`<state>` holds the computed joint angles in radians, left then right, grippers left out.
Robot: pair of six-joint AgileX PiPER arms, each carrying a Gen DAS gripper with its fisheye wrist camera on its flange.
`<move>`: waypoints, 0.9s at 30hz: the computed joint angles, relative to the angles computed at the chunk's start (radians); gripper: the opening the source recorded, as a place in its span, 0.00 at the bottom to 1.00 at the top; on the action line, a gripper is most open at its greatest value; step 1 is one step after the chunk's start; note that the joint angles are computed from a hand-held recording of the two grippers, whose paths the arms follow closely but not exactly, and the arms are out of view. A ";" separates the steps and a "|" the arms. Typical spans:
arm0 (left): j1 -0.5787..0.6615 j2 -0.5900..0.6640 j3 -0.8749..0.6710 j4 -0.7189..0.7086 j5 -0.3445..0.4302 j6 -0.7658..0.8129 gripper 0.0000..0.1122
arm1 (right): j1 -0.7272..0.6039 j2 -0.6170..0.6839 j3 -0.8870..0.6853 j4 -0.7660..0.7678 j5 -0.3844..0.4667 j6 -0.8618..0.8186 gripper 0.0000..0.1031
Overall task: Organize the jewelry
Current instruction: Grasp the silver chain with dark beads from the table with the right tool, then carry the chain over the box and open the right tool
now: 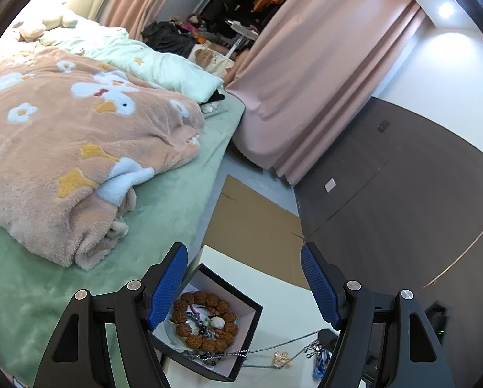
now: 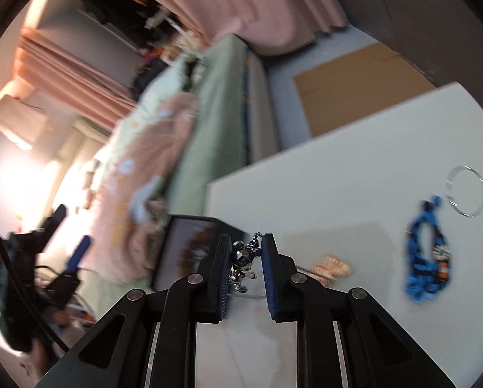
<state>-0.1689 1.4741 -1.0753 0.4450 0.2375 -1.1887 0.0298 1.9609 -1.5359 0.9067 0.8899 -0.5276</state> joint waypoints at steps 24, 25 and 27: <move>0.115 -0.037 0.066 0.272 -0.035 -0.397 0.65 | 0.125 -0.043 0.061 0.693 0.147 -0.426 0.20; 0.117 -0.040 0.069 0.293 -0.034 -0.421 0.65 | 0.128 -0.047 0.064 0.707 0.156 -0.436 0.20; 0.117 -0.044 0.073 0.324 -0.034 -0.456 0.65 | 0.132 -0.053 0.071 0.724 0.174 -0.447 0.20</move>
<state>-0.0517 1.4305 -1.0023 0.7691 0.2039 -1.6444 0.1617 1.9081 -1.4651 1.6305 1.0635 -0.9741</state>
